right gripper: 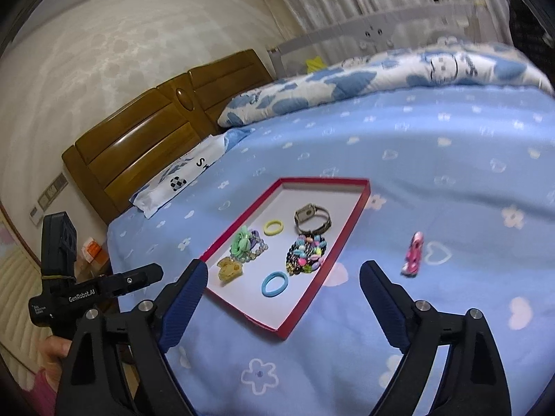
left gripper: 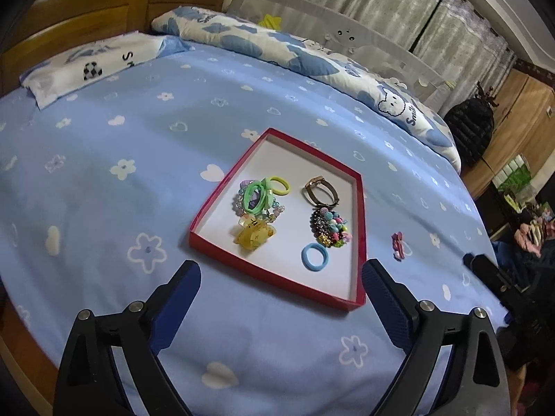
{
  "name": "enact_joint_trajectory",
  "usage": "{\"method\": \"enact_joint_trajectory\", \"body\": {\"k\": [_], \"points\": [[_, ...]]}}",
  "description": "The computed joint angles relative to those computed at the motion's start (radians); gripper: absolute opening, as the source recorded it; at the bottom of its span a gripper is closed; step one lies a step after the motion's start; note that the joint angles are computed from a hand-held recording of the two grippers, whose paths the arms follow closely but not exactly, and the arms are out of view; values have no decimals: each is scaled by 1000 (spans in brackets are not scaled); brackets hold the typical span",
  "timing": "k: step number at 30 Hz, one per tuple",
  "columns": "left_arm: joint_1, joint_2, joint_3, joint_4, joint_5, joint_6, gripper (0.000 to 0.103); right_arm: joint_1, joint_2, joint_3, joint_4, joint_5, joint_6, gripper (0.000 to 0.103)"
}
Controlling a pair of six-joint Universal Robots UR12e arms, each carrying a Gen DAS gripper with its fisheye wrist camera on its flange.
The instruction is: Organize jewelry
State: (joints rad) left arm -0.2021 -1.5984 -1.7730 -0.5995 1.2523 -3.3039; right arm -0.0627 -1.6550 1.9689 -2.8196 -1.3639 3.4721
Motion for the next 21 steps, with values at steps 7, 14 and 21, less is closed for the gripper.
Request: {"method": "enact_joint_trajectory", "body": {"k": [7,14,21], "points": [[-12,51,1,-14,41,64,98,34,-33,-41,48,-96,-109,96],[-59,75,-28,65,178,112,102,55,-49,-47,44,-148,-145,102],[-101,50,-63,122,265,96,102,66,-33,-6,27,-183,-120,102]]}}
